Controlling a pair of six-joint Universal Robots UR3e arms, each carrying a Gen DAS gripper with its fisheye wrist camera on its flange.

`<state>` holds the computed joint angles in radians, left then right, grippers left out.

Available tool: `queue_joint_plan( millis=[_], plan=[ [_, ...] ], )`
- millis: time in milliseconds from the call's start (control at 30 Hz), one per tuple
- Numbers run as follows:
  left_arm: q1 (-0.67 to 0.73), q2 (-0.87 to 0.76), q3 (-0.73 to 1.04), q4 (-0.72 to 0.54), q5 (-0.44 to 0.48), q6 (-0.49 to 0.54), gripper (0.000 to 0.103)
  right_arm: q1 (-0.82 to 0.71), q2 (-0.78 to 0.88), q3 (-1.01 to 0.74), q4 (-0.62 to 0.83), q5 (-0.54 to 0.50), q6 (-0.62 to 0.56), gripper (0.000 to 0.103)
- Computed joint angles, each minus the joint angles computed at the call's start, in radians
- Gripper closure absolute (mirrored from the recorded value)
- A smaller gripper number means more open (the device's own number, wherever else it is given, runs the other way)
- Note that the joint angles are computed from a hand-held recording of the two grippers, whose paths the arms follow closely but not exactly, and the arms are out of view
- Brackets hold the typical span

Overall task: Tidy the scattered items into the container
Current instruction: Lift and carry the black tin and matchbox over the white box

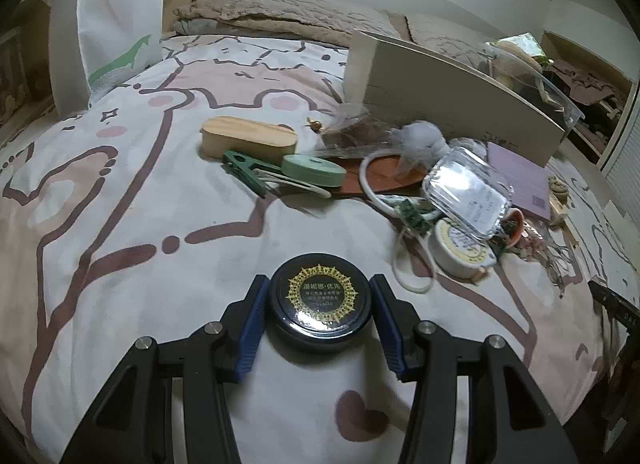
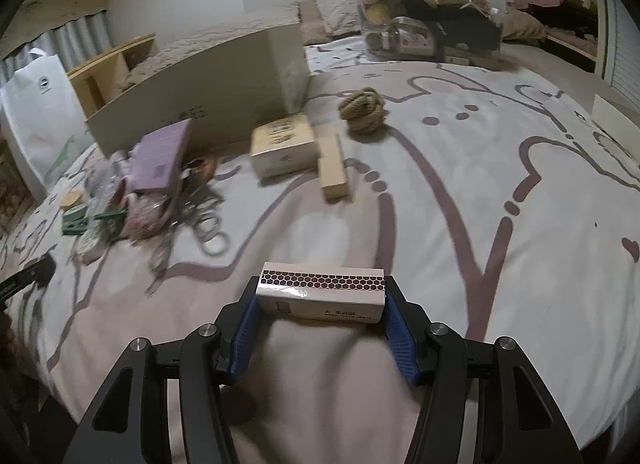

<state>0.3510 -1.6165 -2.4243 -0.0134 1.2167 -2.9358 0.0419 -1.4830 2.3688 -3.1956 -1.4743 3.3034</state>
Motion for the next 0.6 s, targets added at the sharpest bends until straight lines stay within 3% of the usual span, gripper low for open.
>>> queue_joint_plan(
  millis=[300, 600],
  plan=[
    [-0.056, 0.025, 0.017, -0.025, -0.010, -0.018, 0.053, 0.016, -0.018, -0.045, 0.072, 0.104, -0.014, 0.045],
    [-0.163, -0.062, 0.203, -0.028, 0.012, -0.020, 0.053, 0.082, 0.098, -0.282, 0.136, 0.149, -0.047, 0.045]
  ],
)
